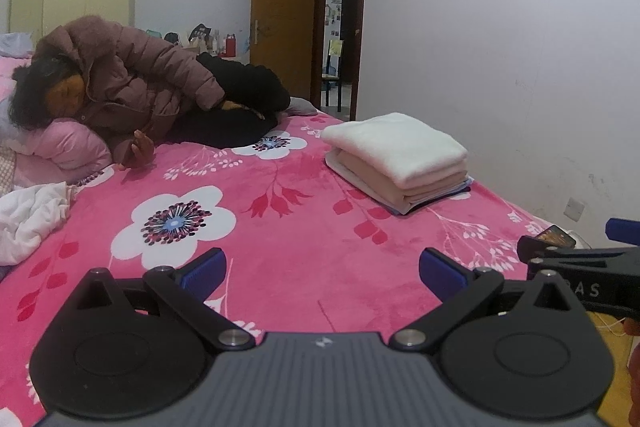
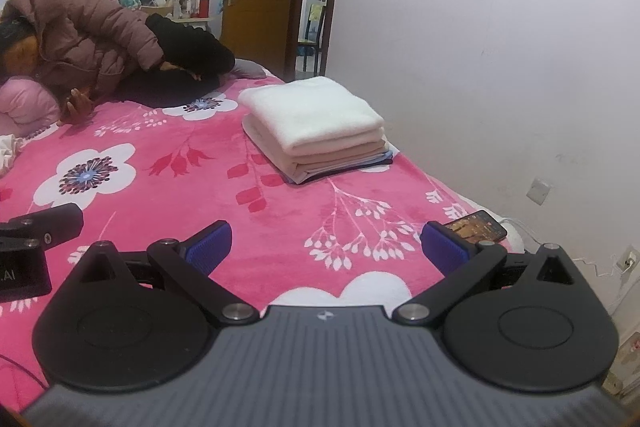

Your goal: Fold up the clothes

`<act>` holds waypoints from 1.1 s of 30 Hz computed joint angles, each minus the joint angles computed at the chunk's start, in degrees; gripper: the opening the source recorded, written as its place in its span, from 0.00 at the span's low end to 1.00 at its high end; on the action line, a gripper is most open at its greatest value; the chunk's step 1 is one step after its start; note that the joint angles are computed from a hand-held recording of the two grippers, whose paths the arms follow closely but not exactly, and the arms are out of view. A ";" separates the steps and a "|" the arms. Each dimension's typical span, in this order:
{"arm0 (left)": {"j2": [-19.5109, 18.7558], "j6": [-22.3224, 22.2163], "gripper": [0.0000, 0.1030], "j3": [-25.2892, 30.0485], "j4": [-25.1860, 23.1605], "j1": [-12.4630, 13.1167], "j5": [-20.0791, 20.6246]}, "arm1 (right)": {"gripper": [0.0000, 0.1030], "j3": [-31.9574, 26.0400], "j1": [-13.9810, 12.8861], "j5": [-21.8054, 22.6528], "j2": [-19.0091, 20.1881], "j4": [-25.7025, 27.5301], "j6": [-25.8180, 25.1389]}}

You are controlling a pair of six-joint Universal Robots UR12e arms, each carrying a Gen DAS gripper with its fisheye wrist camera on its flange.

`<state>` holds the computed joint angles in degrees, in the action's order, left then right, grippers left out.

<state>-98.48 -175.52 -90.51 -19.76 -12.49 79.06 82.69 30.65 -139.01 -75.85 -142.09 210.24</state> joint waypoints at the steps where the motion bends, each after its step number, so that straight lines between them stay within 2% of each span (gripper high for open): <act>1: -0.01 0.05 1.00 0.02 -0.05 -0.03 -0.02 | 0.99 0.02 -0.01 -0.05 -0.01 0.03 0.03; 6: -0.01 0.42 1.00 -0.28 0.42 0.17 -0.77 | 0.99 0.13 -0.10 -0.18 0.01 -0.27 -0.29; 8: -0.09 0.37 1.00 -0.55 0.80 0.43 -1.94 | 0.99 0.84 -0.16 0.37 -0.12 -2.48 -1.21; 11: -0.77 0.84 1.00 -0.42 1.08 0.59 -2.92 | 0.99 3.15 -0.40 2.47 -0.49 -9.47 -4.04; 14: -2.27 2.00 1.00 0.72 1.28 0.07 -2.15 | 0.99 5.70 -0.88 4.22 -0.17 -18.26 -8.31; 17: -4.96 3.42 1.00 3.64 0.69 -0.89 -1.19 | 0.99 8.10 -1.89 4.93 1.06 -29.39 -14.29; 19: -7.34 3.62 1.00 6.46 -0.01 -1.71 -0.72 | 0.99 9.03 -3.20 5.90 1.77 -34.15 -17.16; 25: -17.15 4.18 1.00 18.19 0.21 -4.99 3.26 | 0.99 10.26 -9.64 11.18 2.57 -38.20 -19.09; 28: -22.82 4.89 1.00 24.88 1.87 -6.63 6.00 | 0.99 10.02 -14.16 15.34 2.95 -39.69 -20.66; 31: -28.98 4.69 1.00 33.62 -1.32 -7.89 7.33 | 0.99 7.79 -19.14 19.94 4.17 -38.37 -20.02; 33: -32.88 4.04 1.00 39.84 -5.03 -8.47 7.53 | 0.99 5.31 -22.83 24.55 5.33 -35.02 -15.94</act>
<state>-131.36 -171.49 -50.67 -24.79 -20.97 86.59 88.00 7.82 -114.46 -70.52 -177.11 194.30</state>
